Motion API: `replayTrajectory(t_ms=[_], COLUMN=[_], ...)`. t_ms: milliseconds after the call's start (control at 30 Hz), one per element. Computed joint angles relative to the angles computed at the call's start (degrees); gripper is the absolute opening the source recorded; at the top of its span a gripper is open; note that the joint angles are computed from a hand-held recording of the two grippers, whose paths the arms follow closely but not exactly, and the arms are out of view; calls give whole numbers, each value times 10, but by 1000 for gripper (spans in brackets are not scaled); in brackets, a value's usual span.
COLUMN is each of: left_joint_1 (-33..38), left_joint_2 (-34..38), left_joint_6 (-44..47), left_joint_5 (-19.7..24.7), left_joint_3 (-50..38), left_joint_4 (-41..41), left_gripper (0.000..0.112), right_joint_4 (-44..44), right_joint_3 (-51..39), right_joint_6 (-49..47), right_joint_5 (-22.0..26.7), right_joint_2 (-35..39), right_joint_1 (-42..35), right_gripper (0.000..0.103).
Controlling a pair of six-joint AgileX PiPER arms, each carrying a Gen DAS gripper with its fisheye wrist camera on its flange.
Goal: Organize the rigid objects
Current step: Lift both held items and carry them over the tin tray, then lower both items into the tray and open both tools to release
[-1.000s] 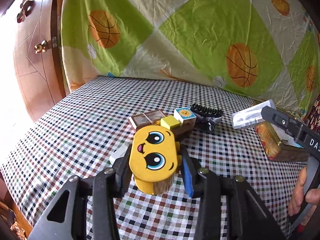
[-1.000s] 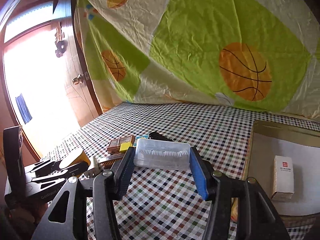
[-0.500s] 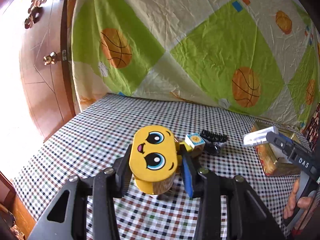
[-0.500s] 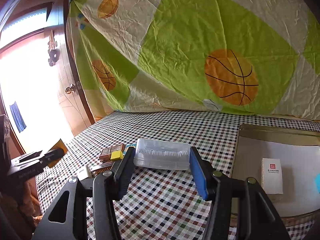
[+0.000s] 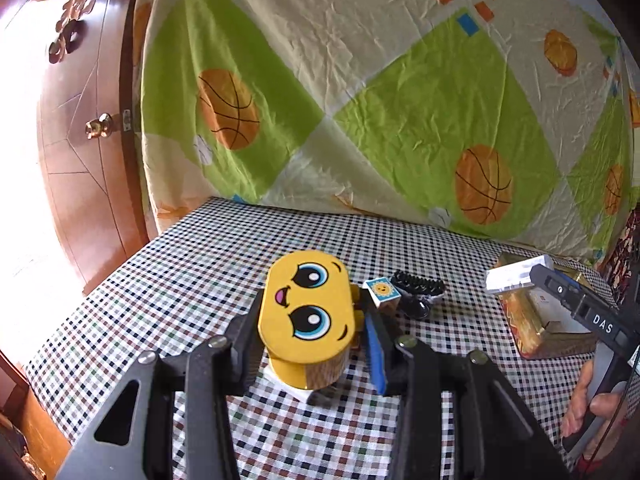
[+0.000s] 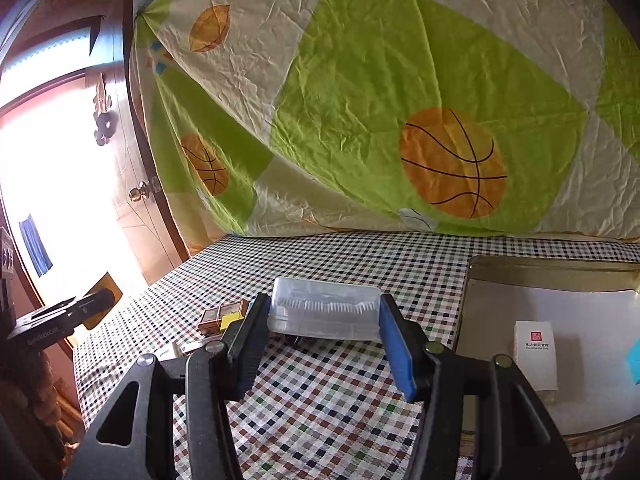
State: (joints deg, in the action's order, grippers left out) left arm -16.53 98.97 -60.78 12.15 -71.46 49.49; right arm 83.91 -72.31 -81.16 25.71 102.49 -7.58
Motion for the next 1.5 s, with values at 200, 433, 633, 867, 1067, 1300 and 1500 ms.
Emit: replayTrajectory(t_ms=[200, 433, 633, 867, 1067, 1300, 1500], left_joint_1=[-58, -136, -192, -236, -258, -277, -289], left_joint_2=[24, 79, 138, 197, 247, 309, 381], left_joint_6=[-21, 36, 112, 151, 179, 212, 258], left_joint_5=[19, 61, 99, 146, 181, 223, 275], left_joint_3=[-31, -123, -224, -325, -399, -494, -620], left_joint_4=[41, -3, -70, -98, -120, -149, -183], left_gripper=[42, 42, 42, 41, 41, 42, 42], right_joint_4=[41, 21, -17, -37, -48, -53, -75], right_joint_3=[37, 87, 98, 106, 92, 77, 63], right_joint_6=[-27, -30, -7, -7, 5, 8, 21], right_joint_5=[22, 13, 19, 6, 9, 11, -22], right_joint_2=[-40, -92, -120, -141, -125, -108, -93], right_joint_1=[-46, -131, -205, -256, -293, -314, -307], right_gripper=[56, 56, 56, 56, 56, 56, 56])
